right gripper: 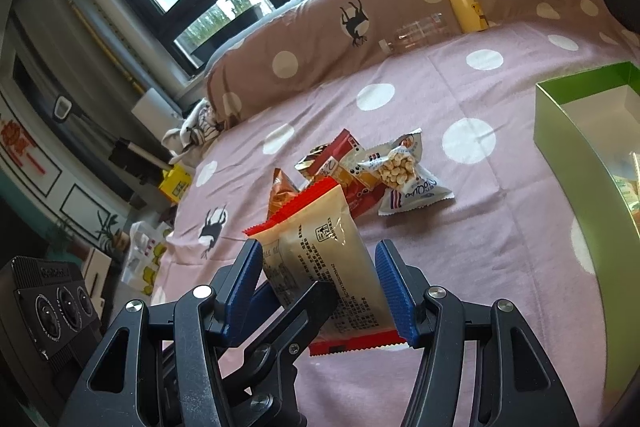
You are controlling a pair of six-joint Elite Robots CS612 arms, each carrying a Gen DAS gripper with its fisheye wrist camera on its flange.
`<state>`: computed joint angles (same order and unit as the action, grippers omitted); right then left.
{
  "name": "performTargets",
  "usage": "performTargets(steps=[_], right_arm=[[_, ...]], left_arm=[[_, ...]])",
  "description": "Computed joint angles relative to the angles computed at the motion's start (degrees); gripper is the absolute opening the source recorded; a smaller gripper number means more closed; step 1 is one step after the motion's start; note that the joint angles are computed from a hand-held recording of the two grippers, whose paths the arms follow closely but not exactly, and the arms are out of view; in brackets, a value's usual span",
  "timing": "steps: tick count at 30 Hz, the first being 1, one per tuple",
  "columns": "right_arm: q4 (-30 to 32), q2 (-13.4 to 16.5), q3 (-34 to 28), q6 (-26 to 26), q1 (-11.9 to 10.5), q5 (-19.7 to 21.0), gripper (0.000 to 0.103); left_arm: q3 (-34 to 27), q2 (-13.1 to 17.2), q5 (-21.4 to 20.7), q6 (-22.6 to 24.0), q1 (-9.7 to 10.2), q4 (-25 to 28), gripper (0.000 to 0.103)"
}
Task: Organize snacks
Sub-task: 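Lift the bread packet and carry it over the green box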
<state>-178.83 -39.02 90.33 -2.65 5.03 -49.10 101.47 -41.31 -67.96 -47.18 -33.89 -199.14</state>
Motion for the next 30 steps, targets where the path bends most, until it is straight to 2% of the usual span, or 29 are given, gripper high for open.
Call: performTargets(steps=[19, 30], right_arm=[[-2.3, -0.2, 0.4, 0.5, -0.2, -0.2, 0.062], [-5.9, -0.6, 0.8, 2.1, -0.5, -0.3, 0.062]], left_arm=[[0.1, 0.2, 1.0, 1.5, -0.4, -2.8, 0.04], [0.0, 0.0, 1.9, 4.2, -0.82, -4.5, 0.04]])
